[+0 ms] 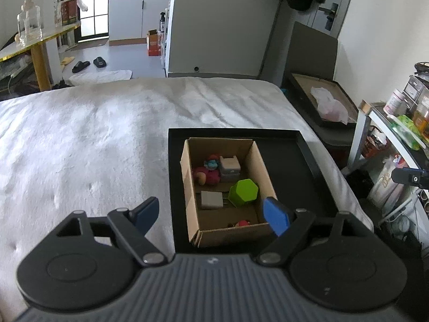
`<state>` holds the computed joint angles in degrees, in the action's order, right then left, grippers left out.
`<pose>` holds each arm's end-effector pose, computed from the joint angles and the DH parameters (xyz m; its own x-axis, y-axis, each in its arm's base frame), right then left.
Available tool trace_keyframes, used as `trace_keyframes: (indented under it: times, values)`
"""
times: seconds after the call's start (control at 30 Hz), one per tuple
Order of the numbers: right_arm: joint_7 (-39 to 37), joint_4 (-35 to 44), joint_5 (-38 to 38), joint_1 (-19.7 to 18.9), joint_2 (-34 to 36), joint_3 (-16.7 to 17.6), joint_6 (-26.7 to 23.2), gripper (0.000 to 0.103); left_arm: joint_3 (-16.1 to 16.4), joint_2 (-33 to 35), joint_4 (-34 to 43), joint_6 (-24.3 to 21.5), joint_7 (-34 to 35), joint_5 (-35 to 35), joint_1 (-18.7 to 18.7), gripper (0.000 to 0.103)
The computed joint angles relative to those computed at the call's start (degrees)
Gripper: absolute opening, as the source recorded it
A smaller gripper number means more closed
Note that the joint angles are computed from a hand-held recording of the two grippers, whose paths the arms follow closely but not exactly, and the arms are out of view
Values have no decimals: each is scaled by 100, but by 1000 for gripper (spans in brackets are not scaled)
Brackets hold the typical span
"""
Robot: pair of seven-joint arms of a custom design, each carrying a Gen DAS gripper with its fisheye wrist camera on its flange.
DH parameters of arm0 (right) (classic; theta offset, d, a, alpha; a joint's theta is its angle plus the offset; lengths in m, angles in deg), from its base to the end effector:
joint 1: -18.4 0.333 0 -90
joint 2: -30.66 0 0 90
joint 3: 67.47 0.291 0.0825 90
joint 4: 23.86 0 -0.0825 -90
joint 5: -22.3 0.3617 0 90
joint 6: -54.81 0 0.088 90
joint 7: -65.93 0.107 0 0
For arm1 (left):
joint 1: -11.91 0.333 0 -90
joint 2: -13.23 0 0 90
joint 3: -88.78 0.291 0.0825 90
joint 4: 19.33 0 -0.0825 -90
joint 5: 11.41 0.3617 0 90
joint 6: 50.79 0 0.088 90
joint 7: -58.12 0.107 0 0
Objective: Organize rigid objects
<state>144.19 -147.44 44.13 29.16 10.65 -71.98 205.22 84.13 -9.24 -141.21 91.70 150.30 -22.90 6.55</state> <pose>0.4858 0.0389 0.6185 0.1602 -0.9564 -0.2440 -0.6862 0.0698 -0.7240 0.4649 -0.0877 0.6369 -0.1611 -0.9769 0.1404 -0.7357 0.0241 -0.6769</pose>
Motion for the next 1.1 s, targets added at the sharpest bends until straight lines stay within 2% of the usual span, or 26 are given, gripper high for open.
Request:
trace_keyframes:
  times: [0.17,0.33,0.43,0.7,1.1]
  values:
    - [506,-257,-394,-161,-281,196,-39,103,2,-197,-156,68,19,-22,-52,86]
    - [855,-425,-693,-184,-543,270,-119,103,41,-402,-288,52,68,-138,-156,97]
    - [1004,-474,-734,-139,-662,251,-140,103,24,-502,-337,87,38,-128,-156,99]
    - [982,-549,-764,22,-869,176,-171,103,84,-712,-454,162,-8,-231,-249,100]
    - [1066,-593,-749,57,-909,194,-178,103,105,-765,-520,109,-47,-236,-265,100]
